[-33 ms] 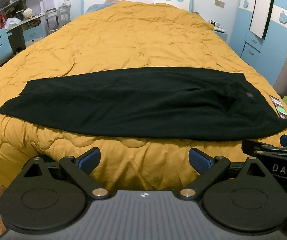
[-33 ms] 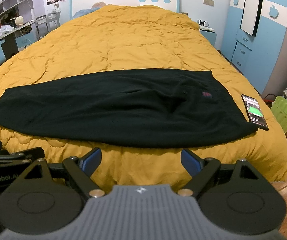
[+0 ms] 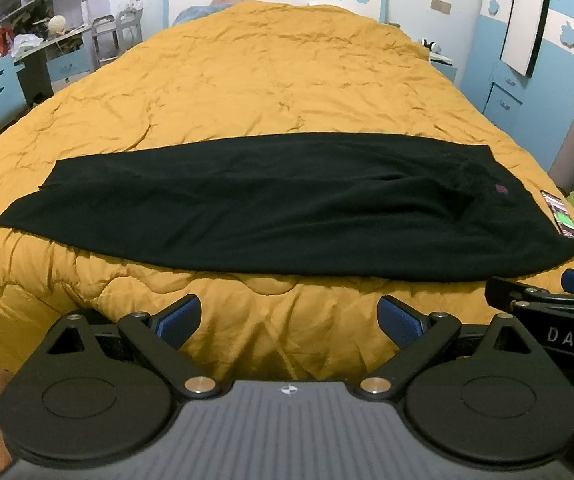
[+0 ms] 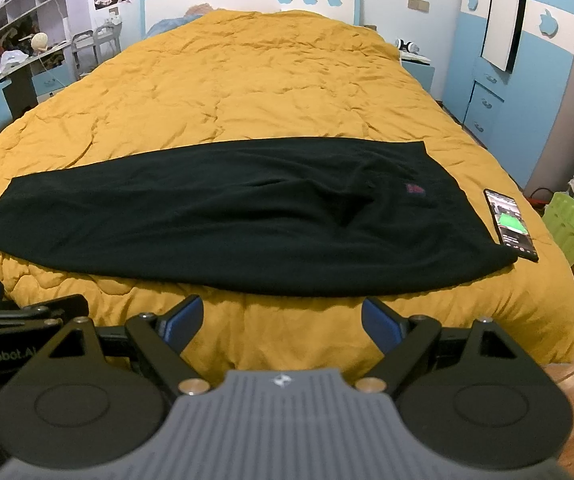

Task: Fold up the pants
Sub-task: 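Move both grippers down to the black pants legs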

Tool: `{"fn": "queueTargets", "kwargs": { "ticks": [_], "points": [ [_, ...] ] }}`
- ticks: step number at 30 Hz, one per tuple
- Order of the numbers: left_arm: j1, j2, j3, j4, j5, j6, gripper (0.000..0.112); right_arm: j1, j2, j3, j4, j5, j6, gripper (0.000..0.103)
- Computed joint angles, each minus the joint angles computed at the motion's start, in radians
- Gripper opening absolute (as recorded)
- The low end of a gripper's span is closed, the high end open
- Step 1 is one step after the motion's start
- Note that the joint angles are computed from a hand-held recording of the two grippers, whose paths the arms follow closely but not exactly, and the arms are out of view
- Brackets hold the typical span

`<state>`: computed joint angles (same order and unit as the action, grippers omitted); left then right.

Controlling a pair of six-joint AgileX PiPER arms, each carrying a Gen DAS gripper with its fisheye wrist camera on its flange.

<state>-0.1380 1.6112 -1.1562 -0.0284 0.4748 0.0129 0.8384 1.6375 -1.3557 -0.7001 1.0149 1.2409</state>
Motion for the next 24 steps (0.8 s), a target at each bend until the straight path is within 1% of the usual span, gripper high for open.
{"fn": "queueTargets", "kwargs": {
  "ticks": [2,3,6,10,13,15,17,21,22,24],
  "points": [
    [0.003,0.013,-0.009,0.016,0.003,-0.008,0.103,-0.02,0.008,-0.004,0.015,-0.021,-0.023,0.082],
    [0.002,0.024,-0.031,0.03,0.017,-0.021,0.103,-0.032,0.015,-0.005,0.021,-0.039,-0.034,0.082],
    [0.025,0.058,-0.068,0.015,0.026,0.005,0.103,-0.064,0.02,0.023,0.01,-0.113,-0.046,0.082],
    [0.093,0.115,-0.116,-0.069,0.031,0.085,0.103,-0.106,0.016,0.109,-0.082,-0.22,0.022,0.082],
    [0.158,0.157,-0.142,-0.177,0.019,0.187,0.103,-0.165,0.014,0.2,-0.192,-0.337,0.1,0.082],
    [0.202,0.19,-0.166,-0.258,0.02,0.257,0.103,-0.22,0.024,0.242,-0.22,-0.423,0.078,0.082],
    [0.234,0.224,-0.196,-0.265,0.018,0.258,0.103,-0.274,0.04,0.265,-0.234,-0.486,0.056,0.082],
    [0.267,0.295,-0.265,-0.177,0.001,0.172,0.103,-0.377,0.06,0.293,-0.211,-0.621,-0.007,0.082],
    [0.281,0.316,-0.29,-0.177,0.009,0.169,0.103,-0.401,0.065,0.297,-0.194,-0.654,-0.027,0.082],
    [0.321,0.366,-0.353,-0.236,0.043,0.207,0.103,-0.443,0.071,0.312,-0.158,-0.726,-0.067,0.082]
  ]
}}
